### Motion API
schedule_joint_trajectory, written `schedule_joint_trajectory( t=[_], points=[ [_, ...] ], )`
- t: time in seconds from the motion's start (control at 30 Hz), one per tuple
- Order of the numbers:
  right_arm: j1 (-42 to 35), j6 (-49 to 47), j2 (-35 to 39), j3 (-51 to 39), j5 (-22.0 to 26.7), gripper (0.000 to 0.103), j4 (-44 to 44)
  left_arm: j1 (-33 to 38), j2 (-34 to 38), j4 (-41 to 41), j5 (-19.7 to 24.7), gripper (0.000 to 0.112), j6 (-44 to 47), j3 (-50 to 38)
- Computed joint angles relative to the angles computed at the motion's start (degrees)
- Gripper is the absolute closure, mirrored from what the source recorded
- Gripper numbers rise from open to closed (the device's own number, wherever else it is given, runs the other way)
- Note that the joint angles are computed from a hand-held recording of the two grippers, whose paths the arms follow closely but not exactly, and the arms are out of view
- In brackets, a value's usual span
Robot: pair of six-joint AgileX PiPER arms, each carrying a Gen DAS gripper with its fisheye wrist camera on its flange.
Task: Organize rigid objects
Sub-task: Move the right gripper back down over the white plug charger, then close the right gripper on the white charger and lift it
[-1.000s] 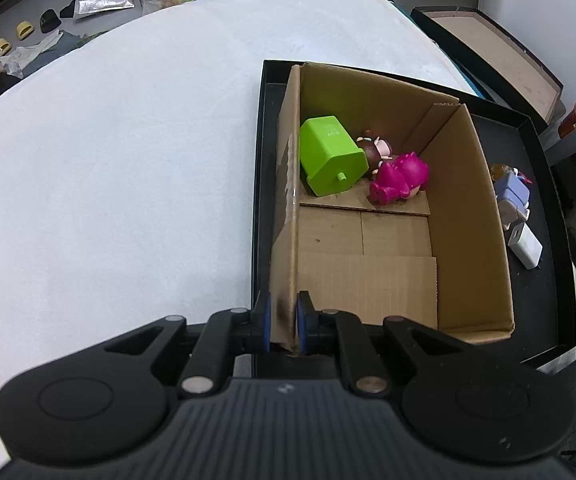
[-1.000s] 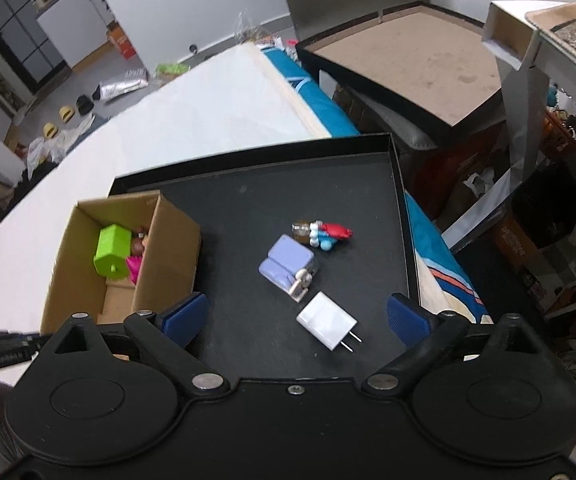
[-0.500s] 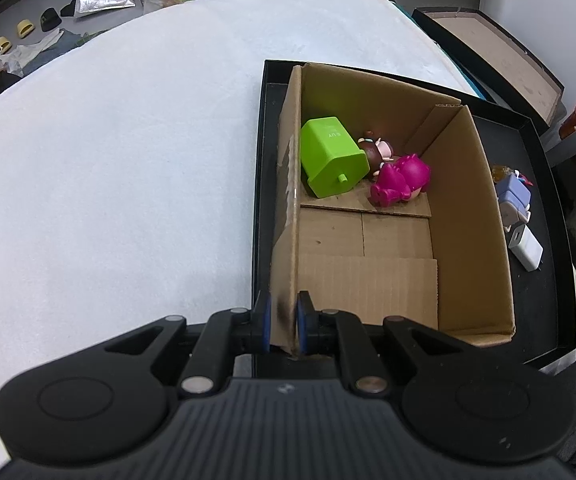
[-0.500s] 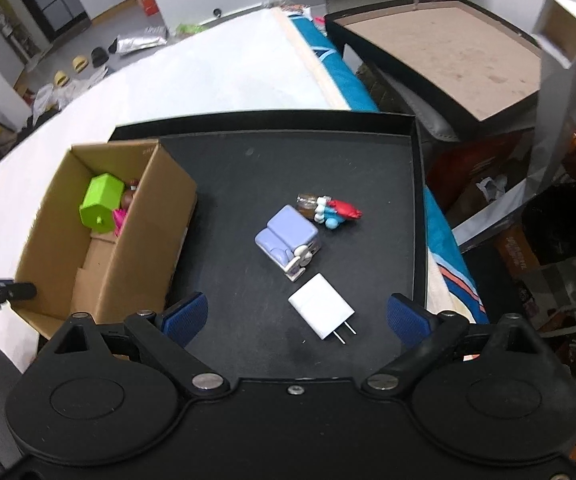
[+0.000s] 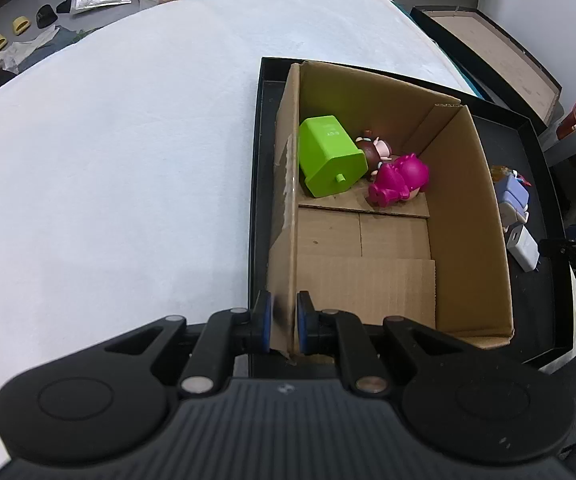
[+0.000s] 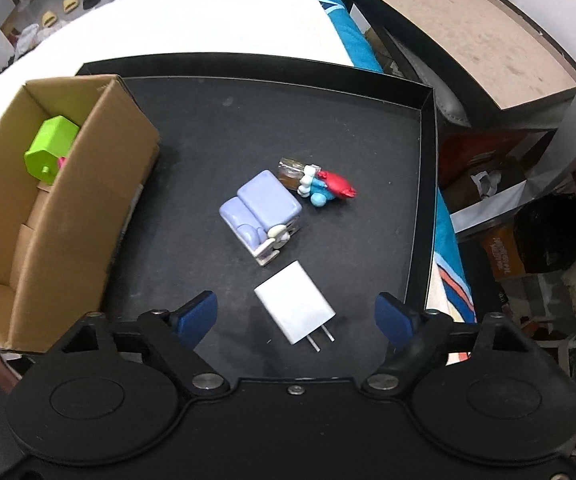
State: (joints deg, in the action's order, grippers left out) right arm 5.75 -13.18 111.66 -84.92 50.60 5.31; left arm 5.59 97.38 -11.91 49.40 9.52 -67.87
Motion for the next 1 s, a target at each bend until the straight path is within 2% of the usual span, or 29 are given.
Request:
schedule_joint_trajectory(
  t=[0.13,0.3,0.47,0.5,0.57,0.7,0.83,1.0],
  points=[
    [0.3,1.1,2.3,-2.6,1.3,0.028,-1.1,-0.3,0.3,0.4,0.0,0.1,-0.2,-0.3],
    [0.8,2.0,5.3,-5.8,3.5,0.041,-1.8,-0.3,0.2,-0.2,-0.4,0.1,0.8,-0.1],
    [1.8,3.4,6.8,-6.2,3.5,0.041,-3.7,0.5,0.7,-1.4,0.2,0.1,1.7,-0.6],
    [1.8,3.5,7.2,-6.3,3.9,0.043,-3.7,0.6,0.7,-1.7,0.2,0.1,1.9,-0.6],
    [1.8,4.2,8.0,-6.8,4.9,0.055,-3.5,0.7,0.7,-1.8,0.2,0.1,2.0,-0.6],
    [0.9,5.8,7.6,-6.1,5.1,0.062,-1.6,0.6,0.7,-1.8,0.3,0.1,2.2,-0.6],
    [-0.6,6.2,7.7,-6.7,6.3,0.065,1.4,0.4,0.6,-1.6,0.2,0.1,1.9,-0.5],
    [0.2,7.1,6.2,-4.5,4.7,0.071,0.3,0.3,0.4,-1.4,0.1,0.1,1.8,-0.5]
  ],
)
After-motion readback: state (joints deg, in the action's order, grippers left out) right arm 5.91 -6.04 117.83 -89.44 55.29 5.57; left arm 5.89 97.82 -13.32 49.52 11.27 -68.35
